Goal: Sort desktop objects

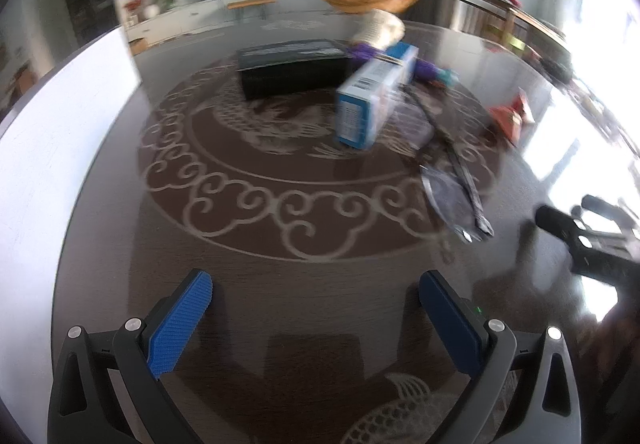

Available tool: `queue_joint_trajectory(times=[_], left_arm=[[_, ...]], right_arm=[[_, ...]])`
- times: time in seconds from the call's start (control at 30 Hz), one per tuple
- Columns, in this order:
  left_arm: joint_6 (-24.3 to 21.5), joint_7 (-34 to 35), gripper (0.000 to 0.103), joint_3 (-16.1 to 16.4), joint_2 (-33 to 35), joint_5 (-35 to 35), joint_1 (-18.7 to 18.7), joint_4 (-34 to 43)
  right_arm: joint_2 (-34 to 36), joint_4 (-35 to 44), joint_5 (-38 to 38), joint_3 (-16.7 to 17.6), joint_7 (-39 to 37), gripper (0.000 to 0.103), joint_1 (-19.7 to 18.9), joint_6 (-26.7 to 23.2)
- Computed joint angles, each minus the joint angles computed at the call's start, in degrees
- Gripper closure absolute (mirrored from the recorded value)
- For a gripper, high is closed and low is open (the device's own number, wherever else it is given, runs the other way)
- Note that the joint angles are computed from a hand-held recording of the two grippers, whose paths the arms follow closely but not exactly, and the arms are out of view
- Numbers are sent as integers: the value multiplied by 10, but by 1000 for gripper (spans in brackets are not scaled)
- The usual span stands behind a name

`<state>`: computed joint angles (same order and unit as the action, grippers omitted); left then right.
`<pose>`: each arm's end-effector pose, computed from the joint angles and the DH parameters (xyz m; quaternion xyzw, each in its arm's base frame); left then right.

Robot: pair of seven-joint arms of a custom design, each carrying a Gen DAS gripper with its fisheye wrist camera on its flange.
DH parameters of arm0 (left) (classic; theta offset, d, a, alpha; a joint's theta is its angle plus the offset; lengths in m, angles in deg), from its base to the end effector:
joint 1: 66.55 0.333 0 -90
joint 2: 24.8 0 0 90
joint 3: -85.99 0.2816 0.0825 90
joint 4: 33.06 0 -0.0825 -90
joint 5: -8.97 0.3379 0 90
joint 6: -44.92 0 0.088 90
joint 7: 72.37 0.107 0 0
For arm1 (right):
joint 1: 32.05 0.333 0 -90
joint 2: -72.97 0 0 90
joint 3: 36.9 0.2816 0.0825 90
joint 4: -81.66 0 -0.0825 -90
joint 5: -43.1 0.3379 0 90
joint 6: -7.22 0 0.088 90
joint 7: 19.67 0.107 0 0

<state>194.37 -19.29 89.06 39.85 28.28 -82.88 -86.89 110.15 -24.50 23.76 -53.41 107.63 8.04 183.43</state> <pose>0.7296 -0.1985 0.2431 -0.7158 0.6318 -0.1995 0.2208 0.5601 0.2972 0.2502 -0.7366 0.6022 -0.1985 0.2353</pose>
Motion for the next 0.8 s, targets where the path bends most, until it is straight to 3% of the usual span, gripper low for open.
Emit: queue_joint_trajectory(times=[0.07,0.17,0.3,0.4,0.6,0.8], left_arm=[[32,29,0,-19,-27,-2,10,-47],[75,-20,0,23,-63,15,-13,-105],[62,-42,0,34,-80,24,-11,-125],[80,-57,0,43,-99,38,-7,-162],[57,-11,0,10,-61,16,27,-104],[57,-5,0,12,-49,10,23,-97]], right_arm=[[0,0,0,0,0,0,0,0],[0,0,1,0,-1,0,0,0],[0,0,1,0,-2,0,1,1],[-1,-2,2,3,-6,0,-2,0],[-3,-1,3,5,-9,0,-5,-1],[-3,1,3,8,-12,0,-8,-2]])
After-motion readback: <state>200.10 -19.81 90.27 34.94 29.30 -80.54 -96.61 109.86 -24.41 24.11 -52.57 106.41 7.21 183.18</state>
